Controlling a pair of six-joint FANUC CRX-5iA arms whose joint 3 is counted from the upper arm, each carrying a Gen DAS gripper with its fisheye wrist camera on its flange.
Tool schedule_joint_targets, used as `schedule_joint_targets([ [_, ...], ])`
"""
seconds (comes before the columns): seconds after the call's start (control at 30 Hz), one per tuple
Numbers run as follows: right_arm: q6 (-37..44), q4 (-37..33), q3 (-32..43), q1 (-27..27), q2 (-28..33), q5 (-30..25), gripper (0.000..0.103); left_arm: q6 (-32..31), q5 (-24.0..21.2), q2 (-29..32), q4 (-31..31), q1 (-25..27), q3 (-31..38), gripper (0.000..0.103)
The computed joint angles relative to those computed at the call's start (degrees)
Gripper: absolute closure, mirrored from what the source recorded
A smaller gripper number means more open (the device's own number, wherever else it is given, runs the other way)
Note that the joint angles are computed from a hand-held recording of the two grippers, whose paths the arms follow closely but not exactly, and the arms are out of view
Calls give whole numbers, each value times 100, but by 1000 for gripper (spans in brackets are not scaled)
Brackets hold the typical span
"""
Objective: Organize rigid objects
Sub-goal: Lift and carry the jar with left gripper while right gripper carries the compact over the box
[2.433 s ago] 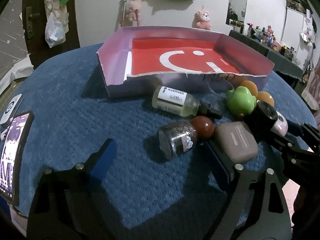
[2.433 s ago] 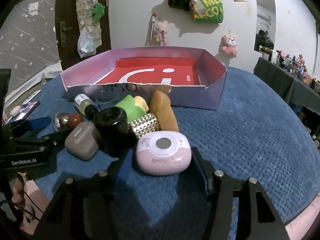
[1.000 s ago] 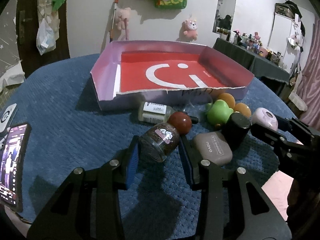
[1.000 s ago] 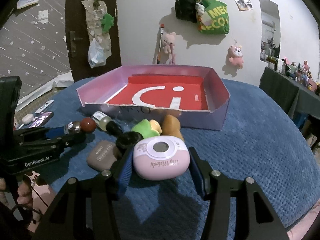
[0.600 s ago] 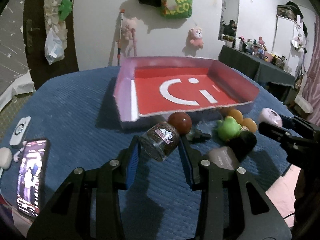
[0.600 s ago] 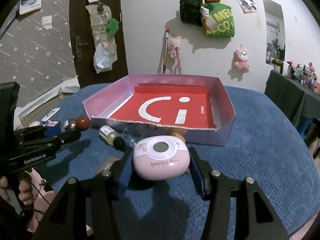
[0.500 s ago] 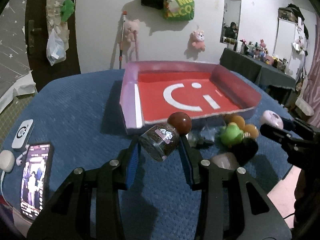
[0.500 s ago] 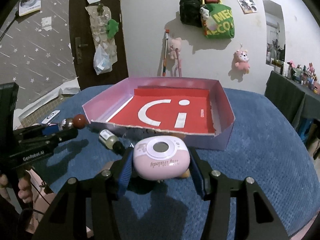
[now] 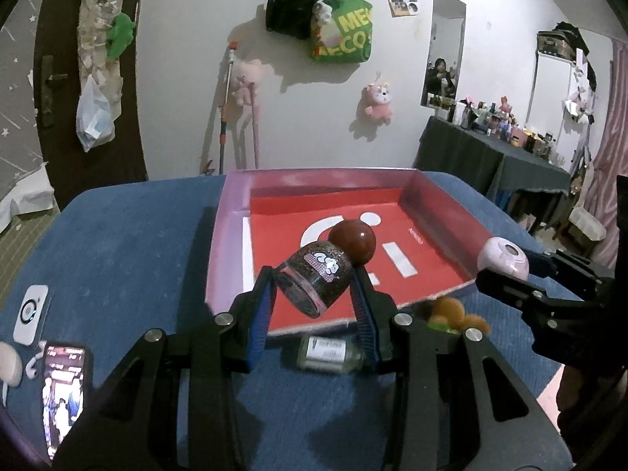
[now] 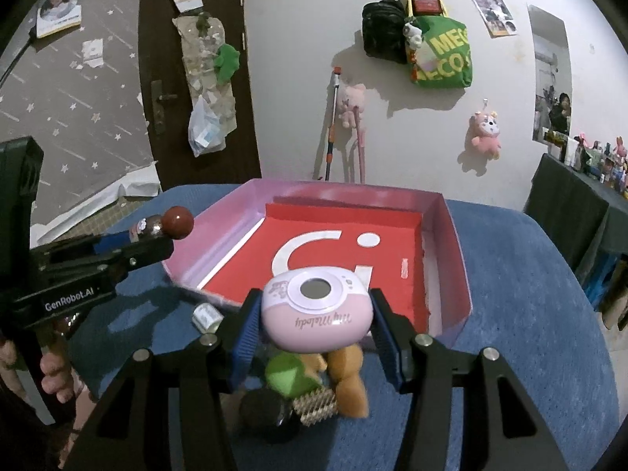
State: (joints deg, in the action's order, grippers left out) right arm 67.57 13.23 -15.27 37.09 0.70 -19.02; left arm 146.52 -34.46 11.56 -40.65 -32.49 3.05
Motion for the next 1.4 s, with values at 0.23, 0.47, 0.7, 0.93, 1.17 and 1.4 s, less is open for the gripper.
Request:
schedule_joint_targets([
  [0.23,627,-644,649,-205,366,-319,47,-361,112,265,377,223,297,66],
  [0.47,1008,-1040,1313,-359,769,-718,47,-903,83,569,929,488,629,66],
  [0.7,1097,-1153,1960,-475,1220,-1030,47,-1278,-86,897,1254,657,1017,66],
  [0.93,1201,-1354,2601,-591,1714,-1499,47,-1643,-157,1211,1745,896,1262,66],
  [1.17,1212,-1383,2995,-664,2131,-1879,47,-2014,-428,1600,2231,1056,1525,66],
  [1.4,1163,-1340,3258,-673,2411,-2301,47,-2270,-650,1860,2525,1082,1736,66],
])
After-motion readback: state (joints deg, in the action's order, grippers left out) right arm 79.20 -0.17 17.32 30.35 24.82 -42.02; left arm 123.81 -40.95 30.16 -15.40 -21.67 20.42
